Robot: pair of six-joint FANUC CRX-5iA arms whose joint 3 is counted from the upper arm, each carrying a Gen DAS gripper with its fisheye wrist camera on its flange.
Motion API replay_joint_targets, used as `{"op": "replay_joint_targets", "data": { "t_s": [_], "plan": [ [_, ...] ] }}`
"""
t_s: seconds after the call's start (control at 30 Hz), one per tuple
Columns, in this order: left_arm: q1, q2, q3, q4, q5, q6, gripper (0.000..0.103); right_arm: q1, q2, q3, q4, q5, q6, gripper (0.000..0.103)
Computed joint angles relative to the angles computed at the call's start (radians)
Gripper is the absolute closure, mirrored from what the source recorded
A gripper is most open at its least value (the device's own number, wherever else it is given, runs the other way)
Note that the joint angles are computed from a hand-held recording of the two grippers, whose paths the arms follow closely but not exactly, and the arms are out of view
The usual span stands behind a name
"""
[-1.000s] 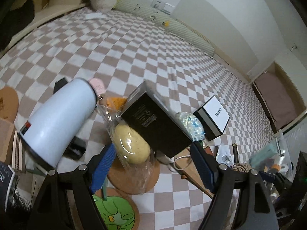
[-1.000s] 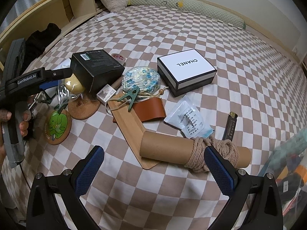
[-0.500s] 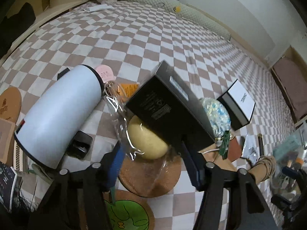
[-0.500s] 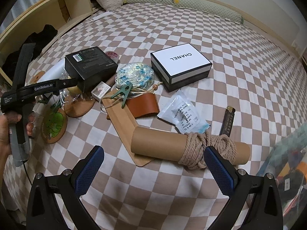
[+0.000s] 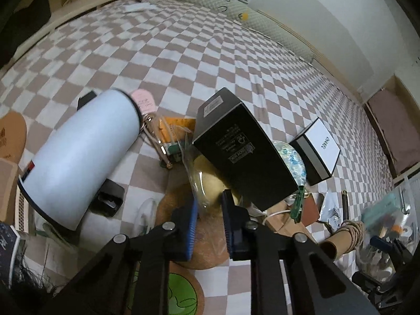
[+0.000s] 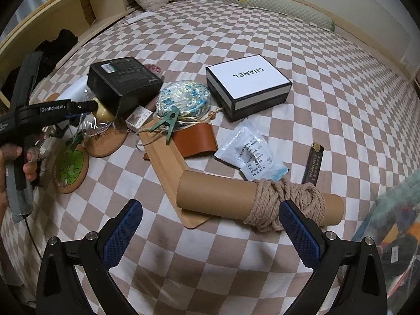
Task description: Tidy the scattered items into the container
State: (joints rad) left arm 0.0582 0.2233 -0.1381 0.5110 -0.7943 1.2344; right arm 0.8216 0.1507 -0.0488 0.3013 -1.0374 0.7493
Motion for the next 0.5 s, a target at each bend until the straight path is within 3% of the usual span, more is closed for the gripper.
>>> {"op": "replay_joint_targets", "data": {
  "t_s": [0.5],
  "plan": [
    [0.028, -0.088, -0.029, -0.049, -0.015, -0.010, 0.088, 0.094, -0.001, -0.001, 0.051, 0.019, 0.030, 0.000]
  ]
}}
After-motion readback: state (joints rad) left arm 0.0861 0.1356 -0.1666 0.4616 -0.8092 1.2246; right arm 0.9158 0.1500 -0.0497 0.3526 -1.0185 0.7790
